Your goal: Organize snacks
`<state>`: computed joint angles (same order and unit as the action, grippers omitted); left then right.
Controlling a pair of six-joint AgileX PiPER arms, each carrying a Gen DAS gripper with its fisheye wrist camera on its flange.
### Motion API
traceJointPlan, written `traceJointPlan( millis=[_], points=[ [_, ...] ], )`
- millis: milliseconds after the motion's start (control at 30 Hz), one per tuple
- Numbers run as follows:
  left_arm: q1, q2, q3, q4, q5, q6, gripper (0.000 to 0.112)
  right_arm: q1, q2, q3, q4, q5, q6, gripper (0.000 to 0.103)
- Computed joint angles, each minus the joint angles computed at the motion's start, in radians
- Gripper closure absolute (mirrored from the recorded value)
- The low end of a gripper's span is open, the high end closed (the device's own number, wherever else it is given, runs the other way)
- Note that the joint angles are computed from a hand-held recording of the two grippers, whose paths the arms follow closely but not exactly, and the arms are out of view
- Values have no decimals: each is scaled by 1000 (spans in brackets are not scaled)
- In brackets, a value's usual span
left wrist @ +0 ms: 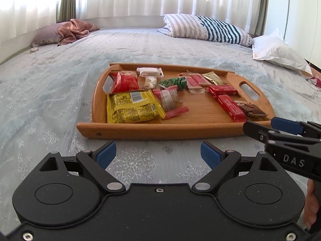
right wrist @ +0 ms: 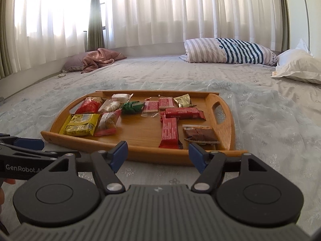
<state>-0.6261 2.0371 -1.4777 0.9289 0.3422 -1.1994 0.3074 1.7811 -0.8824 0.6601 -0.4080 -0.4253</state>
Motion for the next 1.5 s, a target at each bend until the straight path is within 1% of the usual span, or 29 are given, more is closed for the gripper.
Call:
traceJointPlan(
  millis=[133,300,433,700,767,900,1100,1167,1433,1500],
  points=[
    [-4,0,23,60,-8,-64,21,17,1,29,21,-33,-5,22],
    [-19,-2,58,222,-4,-220,21,28,12,52,44,-63,-9,22],
    [-24,3,70,271,-3,-267,21,31,20,67,49,-79,3,22],
    [-19,14,83,293,-10,-306,21,60,11,89,97,-127,-40,18],
    [-19,15,90,323,-12,-336,21,63,12,94,100,-133,-41,17],
    [-24,14,115,441,-7,-450,21,71,21,88,139,-133,-82,15],
    [-26,25,117,477,3,-484,20,77,29,85,193,-139,-124,11],
    [-26,28,117,489,5,-494,18,82,31,88,206,-147,-135,9],
    [-23,45,103,457,5,-462,10,86,56,66,261,-128,-189,0],
    [-22,50,95,433,2,-434,10,79,60,61,256,-113,-188,0]
  ],
)
